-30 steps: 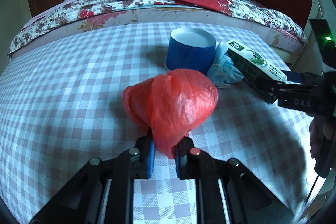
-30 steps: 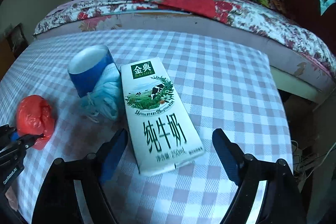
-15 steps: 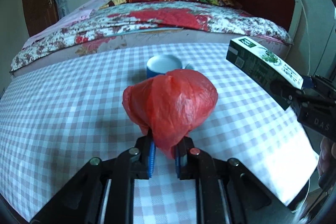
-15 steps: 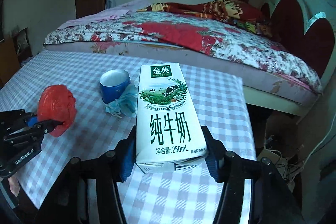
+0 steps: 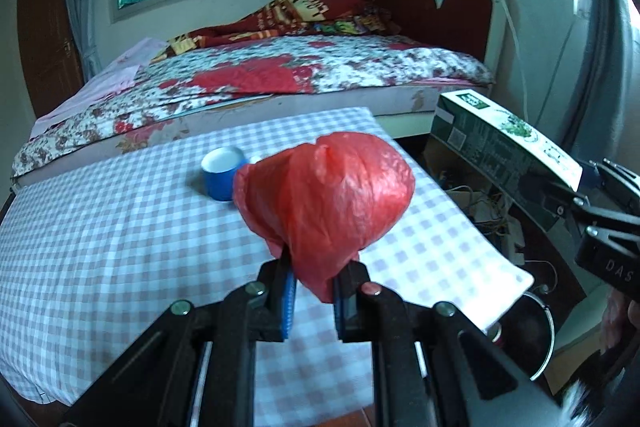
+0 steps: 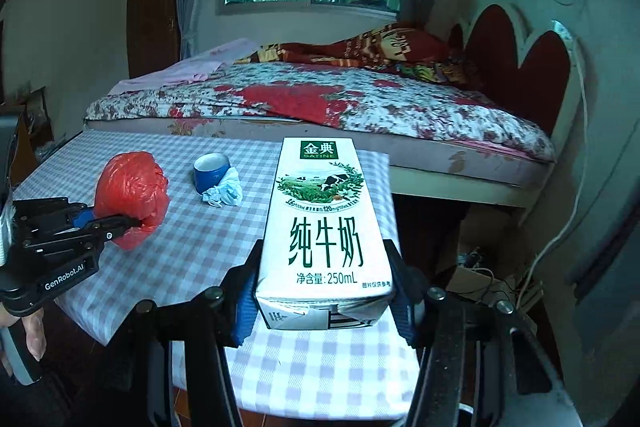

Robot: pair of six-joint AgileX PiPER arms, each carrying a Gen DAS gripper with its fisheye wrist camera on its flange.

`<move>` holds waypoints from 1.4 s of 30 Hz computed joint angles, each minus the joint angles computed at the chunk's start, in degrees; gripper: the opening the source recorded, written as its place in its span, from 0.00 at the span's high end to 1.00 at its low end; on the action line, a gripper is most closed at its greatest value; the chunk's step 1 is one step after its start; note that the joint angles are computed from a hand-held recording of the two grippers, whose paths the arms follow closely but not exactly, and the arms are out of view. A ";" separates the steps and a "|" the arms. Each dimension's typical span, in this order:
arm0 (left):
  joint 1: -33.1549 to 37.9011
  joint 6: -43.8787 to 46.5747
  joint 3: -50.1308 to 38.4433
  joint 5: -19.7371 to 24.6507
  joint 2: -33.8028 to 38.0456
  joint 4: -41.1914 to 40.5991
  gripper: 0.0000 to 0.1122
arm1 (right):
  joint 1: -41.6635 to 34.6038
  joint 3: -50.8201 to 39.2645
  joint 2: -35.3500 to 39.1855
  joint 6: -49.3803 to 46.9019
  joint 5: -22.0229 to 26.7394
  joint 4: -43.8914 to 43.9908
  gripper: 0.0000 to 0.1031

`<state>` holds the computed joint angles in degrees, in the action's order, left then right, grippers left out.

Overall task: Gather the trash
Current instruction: 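Lift and carry the red bag and white carton toward the black bin, then open the left gripper over the bin while the right gripper releases the carton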

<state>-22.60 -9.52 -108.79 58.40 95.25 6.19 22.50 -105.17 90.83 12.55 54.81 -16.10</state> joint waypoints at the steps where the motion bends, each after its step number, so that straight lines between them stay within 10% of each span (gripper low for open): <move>1: -1.18 -0.38 0.47 -0.40 -0.41 0.08 0.86 | -0.36 2.32 -1.96 0.62 -0.59 -0.29 0.45; 21: -20.53 -3.75 -1.95 -2.54 5.15 2.28 0.86 | -22.59 30.53 -25.12 -11.63 -4.75 13.02 0.45; 42: -31.83 1.73 -12.68 2.96 20.84 -7.76 0.86 | -64.24 44.90 -30.57 -53.51 4.34 39.67 0.45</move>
<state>-54.43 -7.79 -121.47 61.36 116.10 -1.56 -41.74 -60.27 60.26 -40.96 59.15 23.57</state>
